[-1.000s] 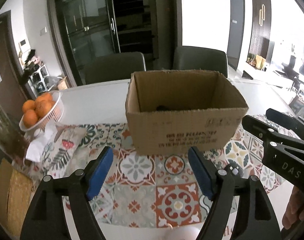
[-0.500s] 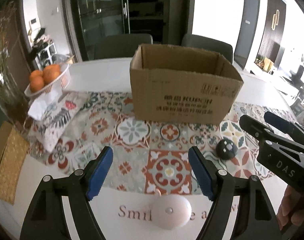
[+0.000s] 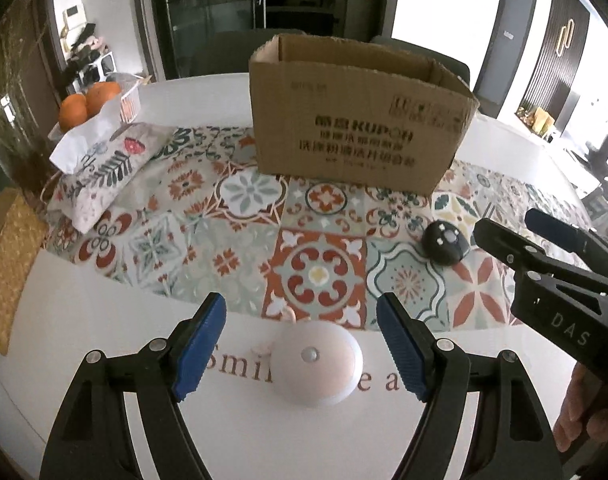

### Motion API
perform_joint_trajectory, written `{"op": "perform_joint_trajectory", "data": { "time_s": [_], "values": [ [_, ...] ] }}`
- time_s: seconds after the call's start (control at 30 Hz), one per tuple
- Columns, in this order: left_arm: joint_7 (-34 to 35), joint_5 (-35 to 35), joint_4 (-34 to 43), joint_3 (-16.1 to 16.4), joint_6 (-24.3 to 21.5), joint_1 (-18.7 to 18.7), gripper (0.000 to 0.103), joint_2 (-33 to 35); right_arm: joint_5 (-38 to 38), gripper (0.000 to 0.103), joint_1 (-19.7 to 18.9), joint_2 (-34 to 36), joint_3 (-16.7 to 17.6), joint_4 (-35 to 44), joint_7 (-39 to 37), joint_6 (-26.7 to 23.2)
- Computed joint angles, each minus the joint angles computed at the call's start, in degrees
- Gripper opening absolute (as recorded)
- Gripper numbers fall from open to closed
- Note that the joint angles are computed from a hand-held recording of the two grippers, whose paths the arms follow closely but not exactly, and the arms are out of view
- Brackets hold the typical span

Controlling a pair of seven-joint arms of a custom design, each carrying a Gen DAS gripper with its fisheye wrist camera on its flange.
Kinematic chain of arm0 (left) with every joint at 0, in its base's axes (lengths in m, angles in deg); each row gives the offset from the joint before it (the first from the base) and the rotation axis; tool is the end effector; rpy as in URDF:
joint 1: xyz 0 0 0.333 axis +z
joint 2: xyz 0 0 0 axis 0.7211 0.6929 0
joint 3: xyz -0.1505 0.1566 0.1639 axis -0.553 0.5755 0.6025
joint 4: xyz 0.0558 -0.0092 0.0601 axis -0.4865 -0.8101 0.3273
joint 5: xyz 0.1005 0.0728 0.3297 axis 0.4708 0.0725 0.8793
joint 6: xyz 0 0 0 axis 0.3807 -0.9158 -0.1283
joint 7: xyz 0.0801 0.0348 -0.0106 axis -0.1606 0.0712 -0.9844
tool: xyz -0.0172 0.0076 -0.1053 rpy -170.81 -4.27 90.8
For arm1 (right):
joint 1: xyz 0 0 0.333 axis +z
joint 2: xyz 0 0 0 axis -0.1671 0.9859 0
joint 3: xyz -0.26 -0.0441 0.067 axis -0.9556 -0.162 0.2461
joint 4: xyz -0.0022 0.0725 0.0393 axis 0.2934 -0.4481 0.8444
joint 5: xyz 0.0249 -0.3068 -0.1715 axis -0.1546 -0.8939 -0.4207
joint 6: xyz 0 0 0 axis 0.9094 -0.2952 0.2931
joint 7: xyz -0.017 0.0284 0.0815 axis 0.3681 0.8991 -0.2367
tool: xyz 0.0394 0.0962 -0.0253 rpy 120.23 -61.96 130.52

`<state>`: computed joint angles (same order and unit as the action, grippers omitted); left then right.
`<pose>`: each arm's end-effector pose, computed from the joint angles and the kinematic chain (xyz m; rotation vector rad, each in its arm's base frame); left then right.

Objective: Organize rigid objects
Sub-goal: 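Move both grippers back toward the white round lamp and black puck, then grasp the white round lamp with the left gripper while the right gripper grasps the black round puck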

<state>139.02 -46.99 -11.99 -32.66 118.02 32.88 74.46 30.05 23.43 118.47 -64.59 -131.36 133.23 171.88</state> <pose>0.6196 -0.2284 0.5057 -1.7775 2.0357 -0.6629 0.6295 0.3655 0.4981 -1.8357 1.7365 -0.6449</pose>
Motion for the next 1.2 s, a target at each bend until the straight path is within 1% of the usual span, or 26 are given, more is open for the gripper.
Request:
{"op": "perform_joint_trajectory", "data": {
  "time_s": [0.13,0.23,0.4,0.47,0.5,0.57,0.7,0.9,0.97,1.2],
  "values": [
    [-1.59,0.66,-4.66,0.1,2.69,-0.16,0.078,-1.99,-1.37,0.07,0.37,-2.93,-0.03,-6.06,0.13,2.73],
    [-2.46,1.82,-8.02,0.2,5.29,-0.36,0.078,-3.07,-1.83,0.075,0.08,-4.9,0.41,-10.92,0.82,5.99],
    [-4.51,4.53,-12.79,0.46,8.49,-0.8,0.078,-4.57,-2.52,0.075,-0.18,-6.09,0.73,-15.41,1.89,8.35],
    [-3.93,4.19,-13.15,0.03,8.04,-0.6,0.079,-4.23,-2.95,0.077,-0.2,-6.67,0.82,-17.21,1.97,9.31],
    [-4.06,4.14,-13.4,0.01,7.99,-0.61,0.079,-4.19,-3.08,0.079,-0.21,-6.88,0.85,-18.04,2.15,9.6],
    [-4.92,4.68,-13.71,0.21,7.97,-0.86,0.079,-4.0,-3.38,0.081,-0.22,-7.17,0.76,-19.34,2.91,10.34],
    [-7.83,7.44,-14.28,1.04,8.76,-1.81,0.079,-3.82,-3.26,0.082,-0.65,-7.07,1.0,-20.53,3.28,11.33],
    [-11.15,10.31,-13.86,1.51,8.85,-2.74,0.08,-2.9,-3.73,0.088,-0.98,-6.19,0.35,-20.9,3.99,13.1],
    [-11.5,10.54,-13.55,1.39,8.42,-2.83,0.08,-2.54,-3.4,0.088,-1.42,-5.49,0.52,-20.35,3.44,13.57],
    [-12.35,10.45,-11.04,1.35,6.23,-3.28,0.08,-0.35,-1.28,0.088,-2.58,-1.75,0.92,-15.9,-0.11,12.48]
  ]
}}
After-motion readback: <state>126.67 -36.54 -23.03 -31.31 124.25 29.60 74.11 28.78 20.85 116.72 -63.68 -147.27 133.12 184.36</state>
